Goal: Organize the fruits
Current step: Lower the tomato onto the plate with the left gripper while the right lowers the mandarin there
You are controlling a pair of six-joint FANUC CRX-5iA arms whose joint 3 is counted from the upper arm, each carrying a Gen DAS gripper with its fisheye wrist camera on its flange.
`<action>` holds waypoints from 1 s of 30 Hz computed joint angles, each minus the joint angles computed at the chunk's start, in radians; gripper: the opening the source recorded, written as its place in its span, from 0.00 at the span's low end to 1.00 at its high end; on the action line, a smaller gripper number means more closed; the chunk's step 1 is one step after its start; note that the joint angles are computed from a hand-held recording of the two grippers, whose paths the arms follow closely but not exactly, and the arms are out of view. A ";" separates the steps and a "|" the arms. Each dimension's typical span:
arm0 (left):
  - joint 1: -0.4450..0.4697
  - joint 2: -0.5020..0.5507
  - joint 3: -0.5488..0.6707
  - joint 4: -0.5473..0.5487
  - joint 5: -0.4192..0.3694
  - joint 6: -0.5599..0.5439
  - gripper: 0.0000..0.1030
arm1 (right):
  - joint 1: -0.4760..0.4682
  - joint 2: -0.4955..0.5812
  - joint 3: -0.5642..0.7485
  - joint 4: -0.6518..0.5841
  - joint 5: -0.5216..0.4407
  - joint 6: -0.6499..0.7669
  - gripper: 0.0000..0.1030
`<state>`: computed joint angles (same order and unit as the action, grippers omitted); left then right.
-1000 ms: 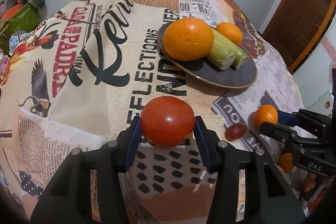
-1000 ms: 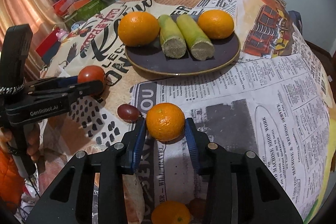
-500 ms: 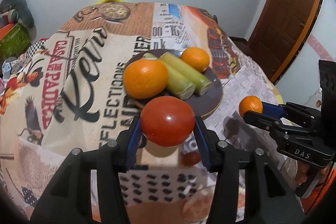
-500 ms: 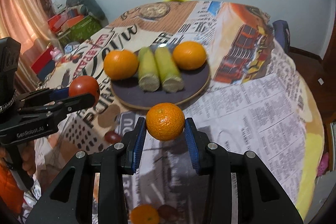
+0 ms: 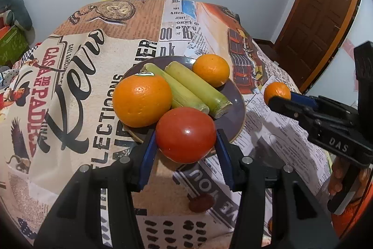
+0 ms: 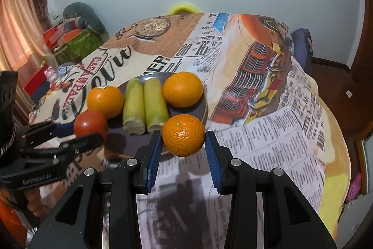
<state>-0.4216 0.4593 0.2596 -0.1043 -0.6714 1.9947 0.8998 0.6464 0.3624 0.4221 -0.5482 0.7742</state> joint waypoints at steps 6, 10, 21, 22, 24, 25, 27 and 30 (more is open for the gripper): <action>0.006 0.019 0.017 -0.004 -0.005 0.008 0.48 | -0.016 0.063 0.110 -0.069 -0.052 0.079 0.33; 0.011 0.028 0.023 0.008 -0.007 -0.016 0.48 | -0.028 0.112 0.196 -0.139 -0.099 0.138 0.33; 0.019 0.038 0.021 0.039 -0.001 -0.033 0.50 | -0.032 0.177 0.299 -0.179 -0.178 0.197 0.34; 0.020 0.034 0.017 0.040 0.003 -0.030 0.51 | -0.033 0.178 0.304 -0.189 -0.183 0.207 0.34; 0.020 0.025 0.007 0.043 0.012 -0.030 0.53 | -0.034 0.178 0.311 -0.203 -0.191 0.220 0.34; 0.020 0.020 0.002 0.050 0.017 -0.038 0.54 | -0.034 0.180 0.317 -0.206 -0.197 0.222 0.34; 0.014 0.012 0.003 0.036 0.013 -0.032 0.55 | -0.032 0.174 0.310 -0.205 -0.197 0.221 0.34; 0.006 -0.004 -0.002 0.014 0.006 -0.018 0.55 | -0.027 0.148 0.273 -0.185 -0.170 0.205 0.34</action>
<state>-0.4153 0.4548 0.2575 -0.0905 -0.6652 1.9764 0.8732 0.7946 0.6353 0.2367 -0.7187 0.9794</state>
